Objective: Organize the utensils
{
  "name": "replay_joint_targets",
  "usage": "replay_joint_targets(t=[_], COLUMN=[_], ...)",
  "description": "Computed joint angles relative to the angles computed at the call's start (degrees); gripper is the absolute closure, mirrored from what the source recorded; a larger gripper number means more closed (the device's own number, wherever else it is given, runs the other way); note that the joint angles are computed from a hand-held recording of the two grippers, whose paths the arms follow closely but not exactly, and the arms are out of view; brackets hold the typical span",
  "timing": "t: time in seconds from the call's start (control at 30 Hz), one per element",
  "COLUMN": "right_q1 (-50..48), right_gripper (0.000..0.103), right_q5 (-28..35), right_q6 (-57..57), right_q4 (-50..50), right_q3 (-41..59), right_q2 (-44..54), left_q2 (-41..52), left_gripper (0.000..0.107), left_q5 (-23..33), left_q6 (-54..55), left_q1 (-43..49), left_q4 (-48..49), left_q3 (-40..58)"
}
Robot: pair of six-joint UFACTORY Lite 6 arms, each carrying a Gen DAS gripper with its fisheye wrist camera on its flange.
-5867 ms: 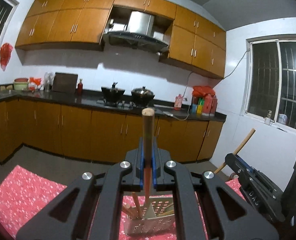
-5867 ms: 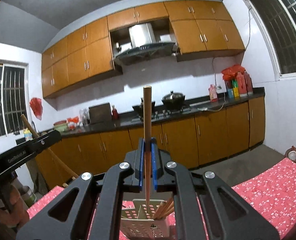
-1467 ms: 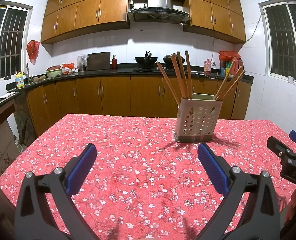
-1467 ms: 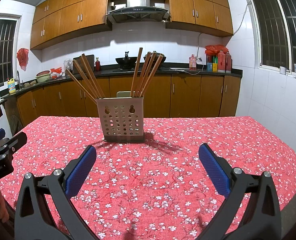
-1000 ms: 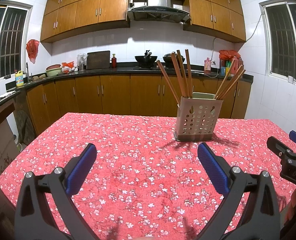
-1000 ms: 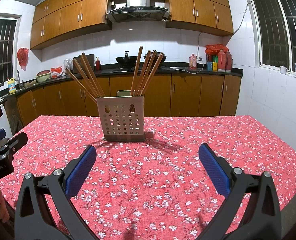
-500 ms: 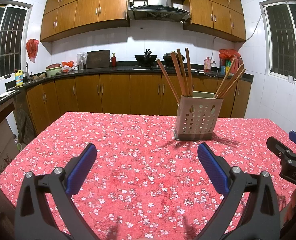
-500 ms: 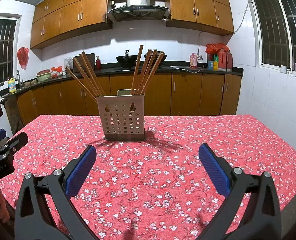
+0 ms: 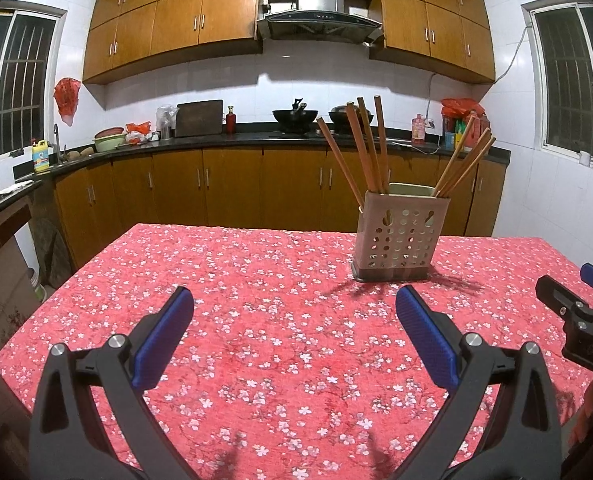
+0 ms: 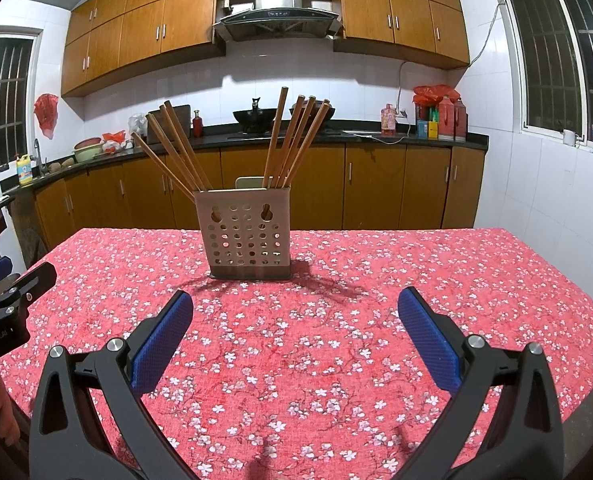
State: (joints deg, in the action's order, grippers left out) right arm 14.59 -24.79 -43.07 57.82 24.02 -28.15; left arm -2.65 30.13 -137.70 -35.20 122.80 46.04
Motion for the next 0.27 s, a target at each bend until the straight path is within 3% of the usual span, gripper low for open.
replay_joint_targets(t=[0.27], right_q1=[0.07], right_gripper=[0.002], right_q5=[0.08], right_q6=[-0.29], right_q4=[0.37], right_q3=[-0.05], right_q2=[-0.17], left_q2=[-0.57], left_gripper=[0.008], left_q5=[-1.31], left_q6=[-0.11], left_q1=[0.62], left_q4=[-0.09], left_q3=[-0.03])
